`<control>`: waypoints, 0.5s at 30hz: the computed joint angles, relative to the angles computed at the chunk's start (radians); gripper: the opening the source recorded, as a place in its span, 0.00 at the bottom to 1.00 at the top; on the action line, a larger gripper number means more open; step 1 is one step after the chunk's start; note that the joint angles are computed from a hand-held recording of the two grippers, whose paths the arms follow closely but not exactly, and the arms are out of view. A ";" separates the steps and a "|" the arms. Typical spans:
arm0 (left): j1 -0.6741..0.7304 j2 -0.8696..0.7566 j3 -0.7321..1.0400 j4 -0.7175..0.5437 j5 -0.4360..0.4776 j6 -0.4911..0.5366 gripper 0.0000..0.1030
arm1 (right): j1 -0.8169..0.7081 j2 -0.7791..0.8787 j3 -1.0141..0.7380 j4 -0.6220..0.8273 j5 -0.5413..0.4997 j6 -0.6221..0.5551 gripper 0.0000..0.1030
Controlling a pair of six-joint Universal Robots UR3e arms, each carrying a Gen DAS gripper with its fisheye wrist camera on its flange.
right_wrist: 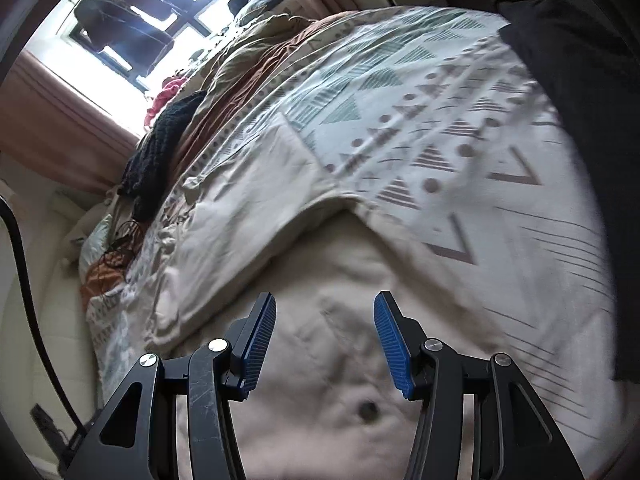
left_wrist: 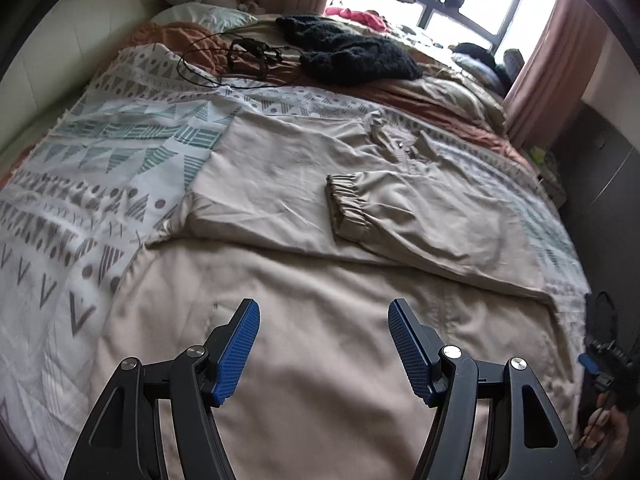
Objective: Fold large clothes
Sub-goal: 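Move both open tools down to the jacket hem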
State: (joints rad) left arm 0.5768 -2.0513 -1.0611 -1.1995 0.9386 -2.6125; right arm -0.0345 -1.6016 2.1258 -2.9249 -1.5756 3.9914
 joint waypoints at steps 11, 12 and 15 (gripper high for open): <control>0.249 0.329 -0.354 -0.179 -0.177 0.231 0.86 | 0.124 -0.318 0.233 0.053 -0.142 0.061 0.90; 0.282 0.354 -0.373 -0.199 -0.193 0.253 0.86 | 0.131 -0.336 0.251 0.046 -0.143 0.064 0.93; 0.344 0.404 -0.418 -0.231 -0.206 0.319 0.86 | 0.166 -0.406 0.340 0.010 -0.148 0.089 0.93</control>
State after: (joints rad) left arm 0.9205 -1.6468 -1.4794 -1.4306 0.7331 -2.2931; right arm 0.1320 -2.0073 2.4656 -2.9152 -1.7233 4.0805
